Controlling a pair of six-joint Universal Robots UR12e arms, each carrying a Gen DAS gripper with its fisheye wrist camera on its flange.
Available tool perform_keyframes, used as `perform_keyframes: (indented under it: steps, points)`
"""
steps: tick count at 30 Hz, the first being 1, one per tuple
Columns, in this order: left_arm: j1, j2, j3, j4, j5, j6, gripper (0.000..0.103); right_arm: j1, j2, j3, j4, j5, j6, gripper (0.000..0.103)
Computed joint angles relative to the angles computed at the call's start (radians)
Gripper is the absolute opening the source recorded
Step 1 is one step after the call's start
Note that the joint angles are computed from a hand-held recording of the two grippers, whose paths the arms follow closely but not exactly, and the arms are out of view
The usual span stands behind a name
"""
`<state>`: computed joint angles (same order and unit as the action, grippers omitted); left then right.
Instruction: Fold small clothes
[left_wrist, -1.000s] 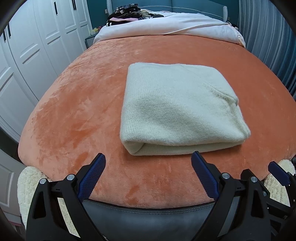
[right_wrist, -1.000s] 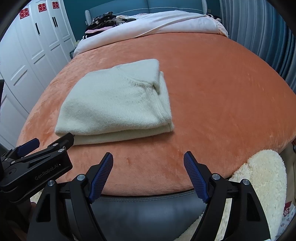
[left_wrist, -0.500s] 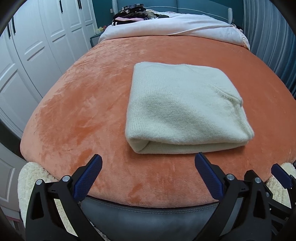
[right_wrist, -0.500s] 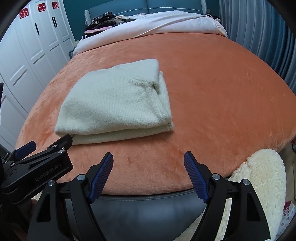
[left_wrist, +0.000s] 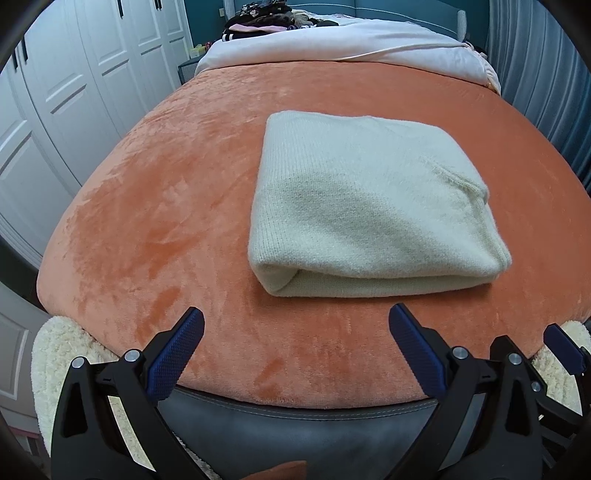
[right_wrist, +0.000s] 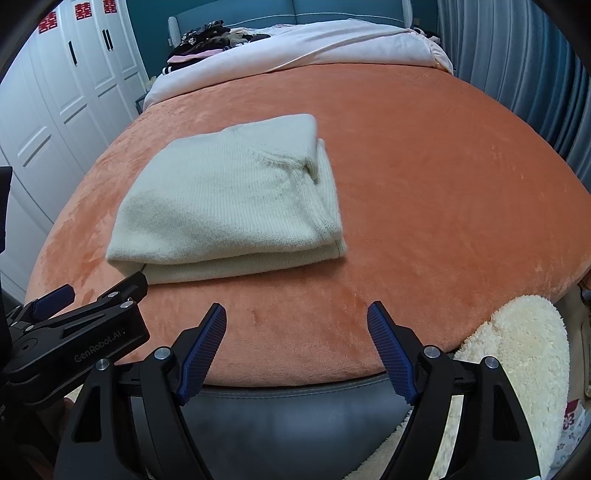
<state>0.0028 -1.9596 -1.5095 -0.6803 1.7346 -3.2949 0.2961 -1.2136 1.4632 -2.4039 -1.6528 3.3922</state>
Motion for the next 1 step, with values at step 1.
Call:
perform_keyframes:
  steps: [1]
  points:
    - [-0.001,0.000,0.000,0.003,0.004,0.002,0.098,0.000,0.000,0.000,0.000,0.000,0.001,0.077]
